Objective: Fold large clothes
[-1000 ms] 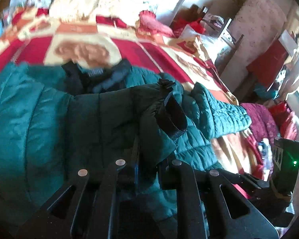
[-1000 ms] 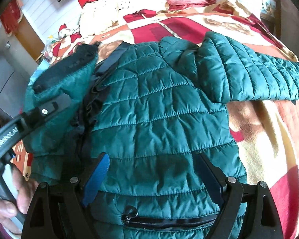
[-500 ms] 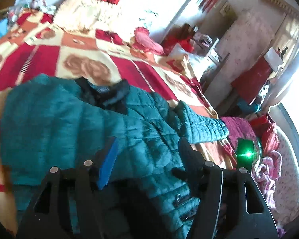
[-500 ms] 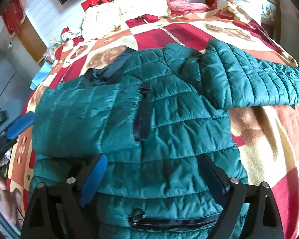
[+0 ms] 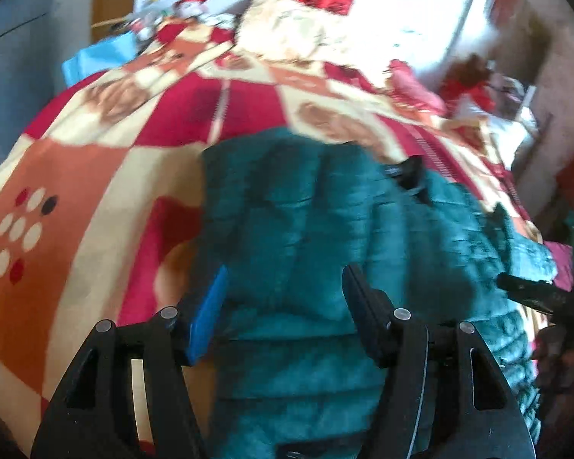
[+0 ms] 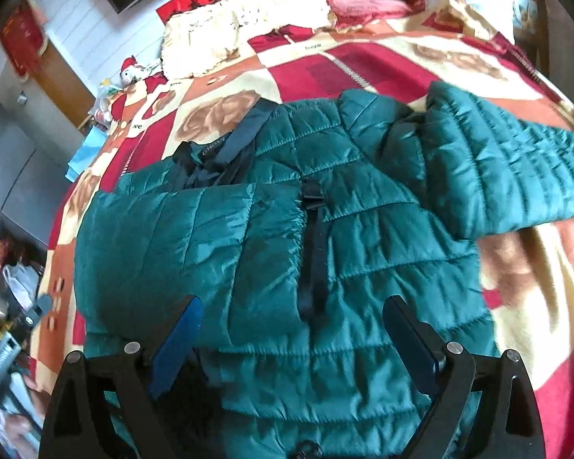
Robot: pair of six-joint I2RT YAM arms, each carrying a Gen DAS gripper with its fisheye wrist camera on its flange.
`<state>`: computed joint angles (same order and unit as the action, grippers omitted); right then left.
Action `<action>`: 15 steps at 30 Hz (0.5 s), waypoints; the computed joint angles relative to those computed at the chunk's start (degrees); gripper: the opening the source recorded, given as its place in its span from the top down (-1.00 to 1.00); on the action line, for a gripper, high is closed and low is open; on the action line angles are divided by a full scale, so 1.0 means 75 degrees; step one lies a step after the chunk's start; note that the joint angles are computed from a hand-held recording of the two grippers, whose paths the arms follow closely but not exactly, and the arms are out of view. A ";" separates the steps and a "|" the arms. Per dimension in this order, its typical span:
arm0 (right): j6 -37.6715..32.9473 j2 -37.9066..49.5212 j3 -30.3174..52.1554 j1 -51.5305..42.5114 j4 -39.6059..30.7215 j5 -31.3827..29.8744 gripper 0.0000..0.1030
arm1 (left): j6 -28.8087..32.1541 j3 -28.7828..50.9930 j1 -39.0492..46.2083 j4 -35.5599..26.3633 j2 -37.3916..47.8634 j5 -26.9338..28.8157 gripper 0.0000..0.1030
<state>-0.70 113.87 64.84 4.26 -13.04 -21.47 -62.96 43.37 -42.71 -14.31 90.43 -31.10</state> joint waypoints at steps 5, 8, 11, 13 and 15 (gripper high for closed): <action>0.0356 0.0914 0.0923 0.0239 -0.0349 0.0250 -0.82 | -0.0252 -0.0316 0.0302 0.0411 0.0420 0.0417 -0.21; 0.0496 0.1295 0.1306 0.0313 -0.0516 0.0221 -0.74 | -0.0339 -0.0497 0.0403 0.0862 0.0619 0.0706 -0.21; 0.0457 0.1412 0.1364 0.0468 -0.0317 0.0153 -0.17 | -0.0489 -0.0719 0.0438 0.1109 0.0523 0.0798 -0.21; 0.0251 0.1371 0.1310 0.0616 -0.0164 0.0321 0.23 | -0.0625 -0.0820 0.0437 0.0999 0.0308 0.0783 -0.21; 0.0015 0.1194 0.1083 0.0748 0.0106 0.0473 0.52 | -0.0735 -0.0995 0.0433 0.0887 -0.0048 0.0716 -0.21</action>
<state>-0.58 122.82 72.96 9.87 -12.24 -17.92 -68.47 35.90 -39.47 -7.66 90.07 -25.73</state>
